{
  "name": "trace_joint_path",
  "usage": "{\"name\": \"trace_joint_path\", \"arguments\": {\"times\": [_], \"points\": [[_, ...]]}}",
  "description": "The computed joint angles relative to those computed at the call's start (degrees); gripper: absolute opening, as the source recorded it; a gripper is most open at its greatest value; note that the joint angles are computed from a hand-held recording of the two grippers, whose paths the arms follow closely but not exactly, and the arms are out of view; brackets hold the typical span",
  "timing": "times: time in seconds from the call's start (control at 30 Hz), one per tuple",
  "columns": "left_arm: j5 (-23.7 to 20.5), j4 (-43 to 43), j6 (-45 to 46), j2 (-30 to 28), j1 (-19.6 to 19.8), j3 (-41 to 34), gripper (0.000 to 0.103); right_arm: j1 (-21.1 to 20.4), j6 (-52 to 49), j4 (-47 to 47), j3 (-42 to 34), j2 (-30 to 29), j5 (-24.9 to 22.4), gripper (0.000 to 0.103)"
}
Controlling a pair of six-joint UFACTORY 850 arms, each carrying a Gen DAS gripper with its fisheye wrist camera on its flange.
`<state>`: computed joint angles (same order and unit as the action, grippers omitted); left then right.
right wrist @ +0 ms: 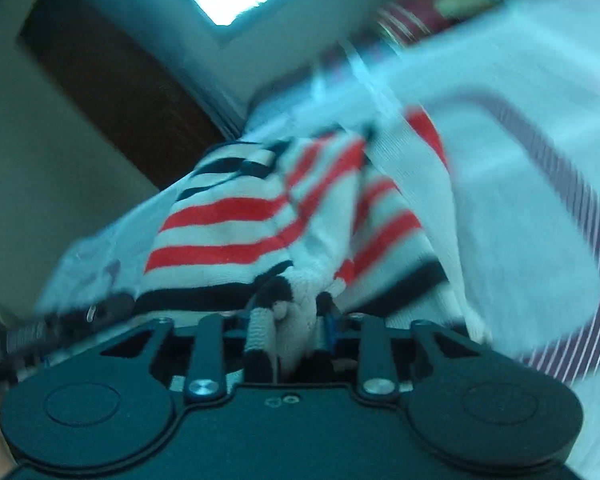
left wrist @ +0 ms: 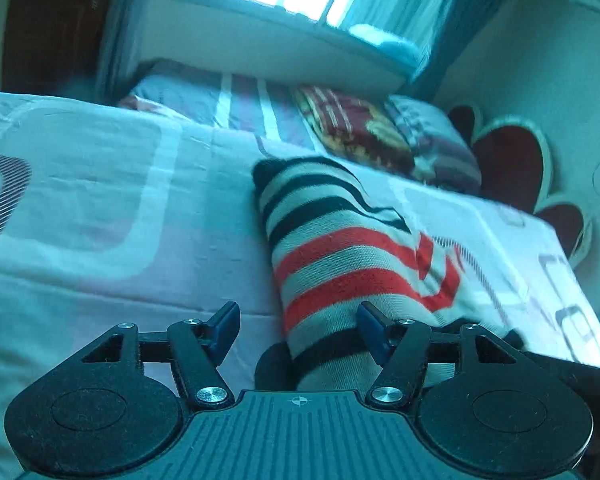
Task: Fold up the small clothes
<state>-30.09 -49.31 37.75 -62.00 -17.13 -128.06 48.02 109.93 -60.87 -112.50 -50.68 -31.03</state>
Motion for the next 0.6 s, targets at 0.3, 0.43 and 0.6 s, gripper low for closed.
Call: {"name": "trace_joint_path", "arguments": {"times": [0.3, 0.43, 0.6], "points": [[-3.5, 15.7, -7.7, -7.7, -4.4, -14.6, 0.064, 1.2, -3.4, -6.1, 2.3, 1.2, -11.5, 0.023], [-2.1, 17.3, -9.2, -7.6, -5.2, -14.3, 0.064, 0.8, 0.2, -6.6, 4.8, 1.3, -9.9, 0.024], [-2.8, 12.9, -6.4, -6.6, -4.3, -12.5, 0.064, 0.5, 11.2, -10.5, 9.9, 4.7, -6.5, 0.024]]}}
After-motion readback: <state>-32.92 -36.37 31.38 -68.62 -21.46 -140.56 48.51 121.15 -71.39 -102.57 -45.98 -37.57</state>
